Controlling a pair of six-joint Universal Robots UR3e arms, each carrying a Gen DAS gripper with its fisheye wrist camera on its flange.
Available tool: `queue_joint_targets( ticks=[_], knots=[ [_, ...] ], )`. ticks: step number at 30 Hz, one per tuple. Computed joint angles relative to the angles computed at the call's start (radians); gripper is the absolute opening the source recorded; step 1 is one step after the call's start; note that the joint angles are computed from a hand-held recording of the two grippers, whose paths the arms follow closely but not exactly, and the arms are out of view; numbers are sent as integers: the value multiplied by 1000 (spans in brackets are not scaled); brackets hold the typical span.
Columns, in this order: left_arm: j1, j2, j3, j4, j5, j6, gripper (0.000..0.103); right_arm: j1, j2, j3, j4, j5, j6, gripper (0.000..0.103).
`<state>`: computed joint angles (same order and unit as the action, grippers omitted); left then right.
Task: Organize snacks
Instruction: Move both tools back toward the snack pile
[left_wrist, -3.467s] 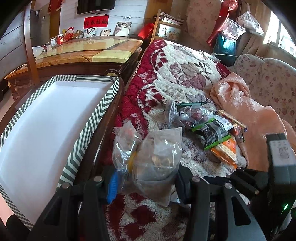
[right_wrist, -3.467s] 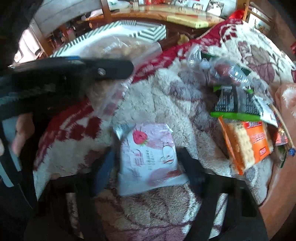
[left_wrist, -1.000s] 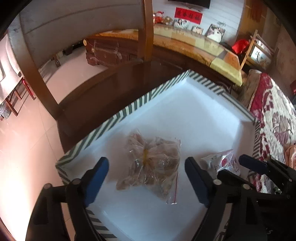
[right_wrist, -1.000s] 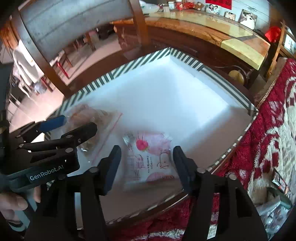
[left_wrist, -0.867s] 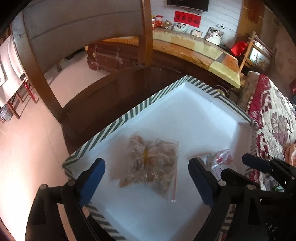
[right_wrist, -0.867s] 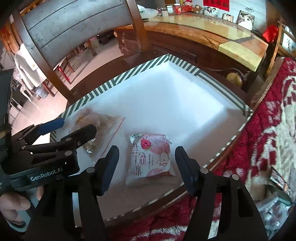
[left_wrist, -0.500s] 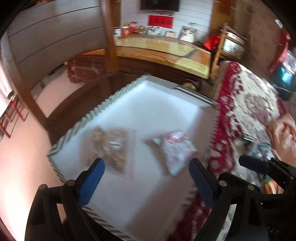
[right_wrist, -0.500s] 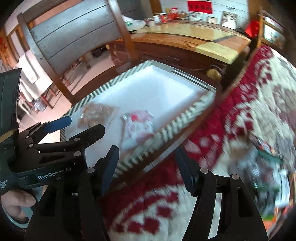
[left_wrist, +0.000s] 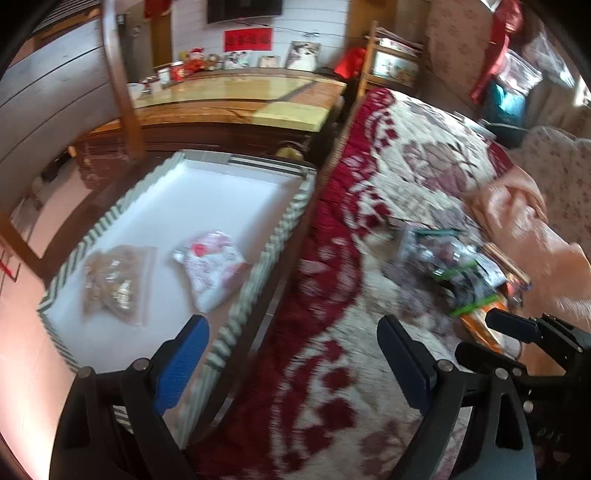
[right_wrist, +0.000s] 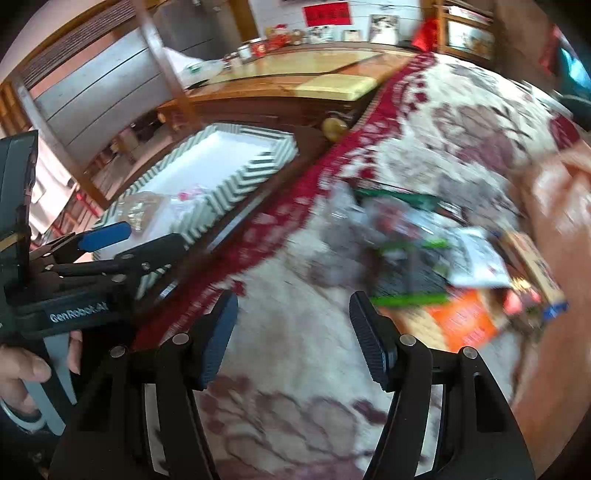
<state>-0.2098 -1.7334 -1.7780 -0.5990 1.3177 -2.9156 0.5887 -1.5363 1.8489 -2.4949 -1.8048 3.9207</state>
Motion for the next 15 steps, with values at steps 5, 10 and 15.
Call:
queue_joint_targets(
  ticks=[5,10,15],
  knots=[
    [-48,-15,10,-12,-9,-5,94,-22,-157,191,-8,-19,75,63],
    [-96,-57,63,-41,-5,-21,94,-64,-273,330,-32,-2,111,63],
    [-136,-146,186,-101,-44,-55,94,-84,-310,387,-61,12,110,63]
  ],
)
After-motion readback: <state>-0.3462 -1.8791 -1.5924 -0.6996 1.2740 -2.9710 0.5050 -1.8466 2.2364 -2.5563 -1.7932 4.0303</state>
